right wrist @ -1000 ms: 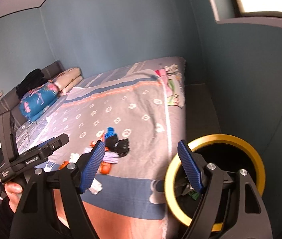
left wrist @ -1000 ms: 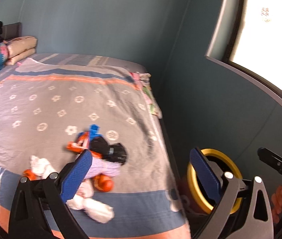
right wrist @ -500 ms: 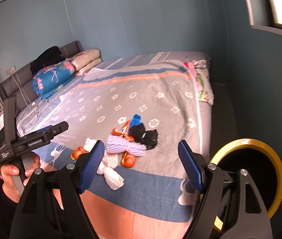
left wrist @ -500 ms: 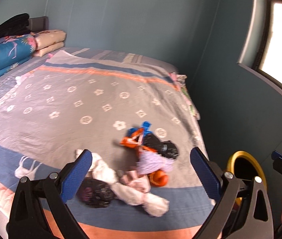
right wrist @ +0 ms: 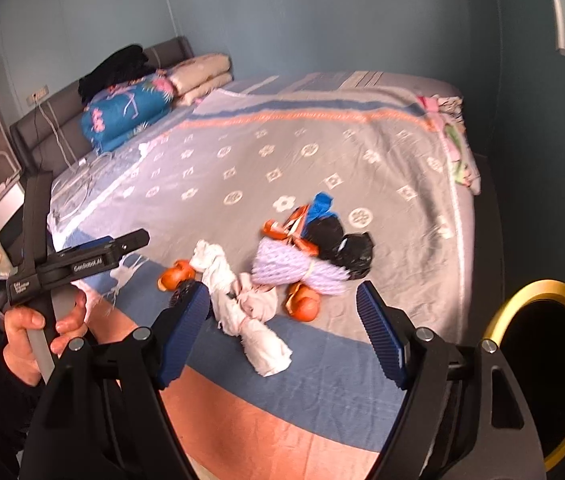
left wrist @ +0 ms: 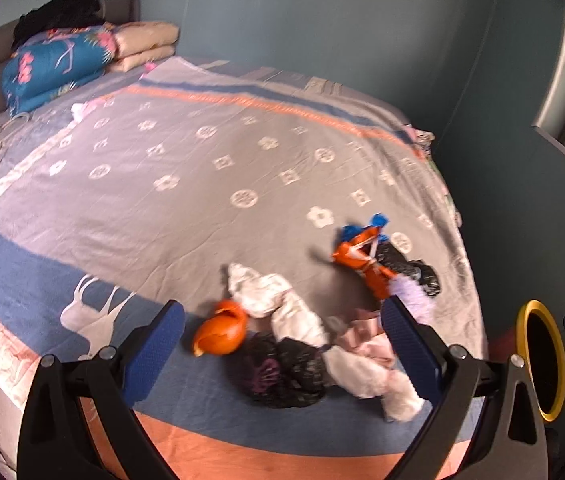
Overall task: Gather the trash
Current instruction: 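Move both tools back over the remaining trash on the bed, then grasp the white tissue with the right tool while the left tool grasps the orange peel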
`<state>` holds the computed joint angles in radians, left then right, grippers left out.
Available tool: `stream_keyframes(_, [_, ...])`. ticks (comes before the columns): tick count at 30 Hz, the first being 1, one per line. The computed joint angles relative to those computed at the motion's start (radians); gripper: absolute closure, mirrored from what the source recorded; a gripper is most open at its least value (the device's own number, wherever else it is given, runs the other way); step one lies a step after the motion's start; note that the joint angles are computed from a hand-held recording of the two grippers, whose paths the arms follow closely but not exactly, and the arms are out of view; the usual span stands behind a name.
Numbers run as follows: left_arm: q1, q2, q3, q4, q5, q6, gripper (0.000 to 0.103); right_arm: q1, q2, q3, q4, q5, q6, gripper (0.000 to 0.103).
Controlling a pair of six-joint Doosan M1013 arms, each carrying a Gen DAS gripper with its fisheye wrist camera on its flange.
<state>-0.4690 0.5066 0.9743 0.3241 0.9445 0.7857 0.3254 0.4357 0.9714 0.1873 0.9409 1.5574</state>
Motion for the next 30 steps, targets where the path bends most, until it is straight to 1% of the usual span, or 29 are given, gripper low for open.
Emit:
stream_keyframes(10, [0.038,0.011,0.031,-0.048,0.036,-0.018,0.008,0.028,0.085,-0.073,-0.001,0.094,-0.013,0.030])
stream_keyframes(17, [0.060,0.044,0.019,-0.102,0.077,-0.017,0.008,0.042,0.137,-0.111,-0.013,0.154,-0.015,0.030])
stream_keyframes(25, [0.077,0.081,-0.003,-0.140,0.121,-0.027,0.008,0.055,0.173,-0.124,-0.039,0.200,-0.028,0.030])
stream_keyframes(30, [0.083,0.099,-0.021,-0.162,0.147,-0.008,0.008,0.064,0.189,-0.128,-0.049,0.220,-0.038,0.030])
